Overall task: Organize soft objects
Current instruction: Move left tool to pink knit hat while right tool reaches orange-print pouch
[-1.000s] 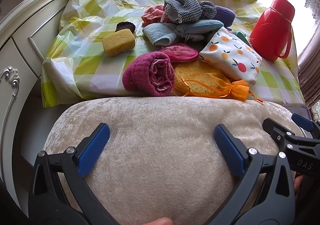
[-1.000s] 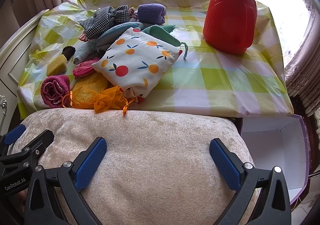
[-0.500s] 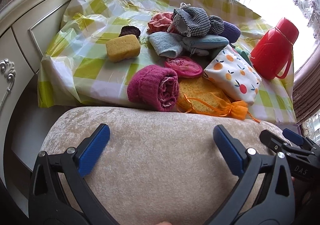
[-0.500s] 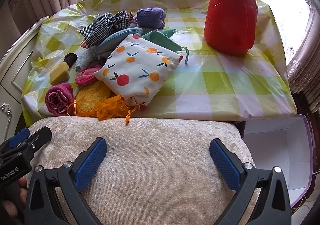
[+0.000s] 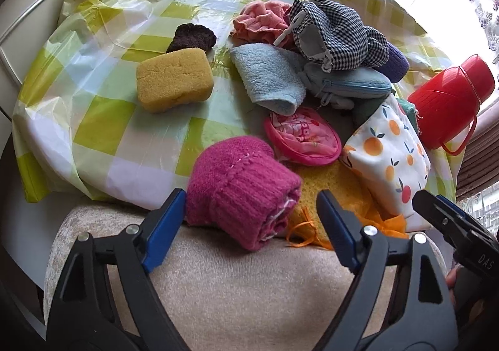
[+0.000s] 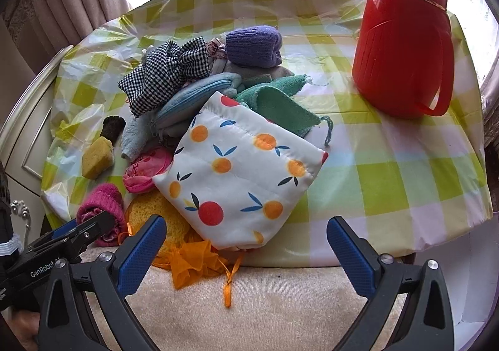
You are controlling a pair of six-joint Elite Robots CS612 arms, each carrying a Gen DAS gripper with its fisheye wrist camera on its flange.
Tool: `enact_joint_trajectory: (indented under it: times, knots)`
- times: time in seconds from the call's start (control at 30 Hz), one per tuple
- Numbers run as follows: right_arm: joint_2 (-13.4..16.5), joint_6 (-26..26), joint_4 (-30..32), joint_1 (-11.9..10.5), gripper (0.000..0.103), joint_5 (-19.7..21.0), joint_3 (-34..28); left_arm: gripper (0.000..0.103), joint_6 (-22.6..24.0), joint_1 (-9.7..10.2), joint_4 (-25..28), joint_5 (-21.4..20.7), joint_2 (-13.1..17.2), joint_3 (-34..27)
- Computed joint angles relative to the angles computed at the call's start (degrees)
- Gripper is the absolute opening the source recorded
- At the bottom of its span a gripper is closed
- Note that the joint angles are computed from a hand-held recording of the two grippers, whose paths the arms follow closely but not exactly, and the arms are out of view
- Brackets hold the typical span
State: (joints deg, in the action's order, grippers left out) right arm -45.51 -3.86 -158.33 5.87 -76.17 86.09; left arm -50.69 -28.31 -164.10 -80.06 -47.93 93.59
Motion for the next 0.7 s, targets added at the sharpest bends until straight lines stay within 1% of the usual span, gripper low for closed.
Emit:
enact_joint_trajectory:
  times: [0.03, 0.1, 0.17, 0.2, 0.23, 0.3, 0.37, 0.4, 0.47, 0.53, 0.57, 0.6, 0.63, 0.67, 0.7]
  knots:
    - [0.5, -0.19, 0.82, 0.16, 0.103, -0.03, -0.93, 0.072, -0.1, 0.21, 0.37, -0.7, 0.28, -0.38]
    - [1.49, -0.3, 2.79, 0.47, 0.103, -0.59, -2.75, 0.068, 0.07, 0.43, -0.46, -1.7, 0.7, -0.6]
    - [2.12, -0.51, 3.84, 0.68, 0.103, -0.37, -3.75, 0.058, 0.27, 0.3, -1.06, -1.39, 0.73, -0.47]
    - [2.53, -0.48, 4.13, 0.83, 0.103, -0.75, -4.35, 0.056, 0.29, 0.2, -1.33, -1.04, 0.69, -0.34]
    - [2.96, -0.19, 4.4, 1.04, 0.103, -1.37, -5.02, 0.051, 0.22, 0.06, -1.7, -0.63, 0.62, -0.12]
    - [3.64, -0.38, 5.15, 1.26, 0.102, -1.58, -6.13, 0.047, 0.13, -0.15, -2.58, 0.01, 0.42, 0.35]
    - [3.85, -0.5, 5.04, 1.37, 0.099, -1.67, -6.34, 0.043, 0.02, -0.38, -3.71, 0.7, 0.19, 0.92]
    - [3.87, -0.59, 5.02, 1.34, 0.095, -1.37, -6.29, 0.043, -0.07, -0.46, -4.26, 0.97, 0.06, 1.21]
    - [3.86, -0.26, 4.58, 1.09, 0.087, -0.41, -6.12, 0.041, -0.2, -0.84, -5.2, 1.72, -0.36, 1.85]
    - [3.64, 0.03, 3.04, 0.75, 0.073, 0.38, -5.38, 0.04, -0.03, -1.32, -5.97, 2.77, -0.78, 2.36]
    - [3.46, 0.13, 2.17, 0.66, 0.069, 0.51, -4.9, 0.04, 0.19, -1.6, -6.26, 3.57, -0.98, 2.6]
    - [3.3, 0.23, 1.4, 0.58, 0.062, 0.58, -4.45, 0.04, 0.49, -1.84, -6.63, 4.31, -1.2, 2.89]
    - [3.08, 0.53, 0.69, 0.58, 0.038, -0.11, -3.96, 0.039, 0.67, -2.11, -6.87, 5.07, -1.38, 3.07]
    - [2.99, 0.95, 0.98, 0.36, 0.032, 0.2, -3.79, 0.039, 0.9, -2.3, -7.11, 5.64, -1.53, 3.25]
    - [2.96, 1.27, 1.43, -0.03, 0.025, 1.57, -3.67, 0.039, 1.3, -2.22, -7.5, 5.77, -1.51, 3.34]
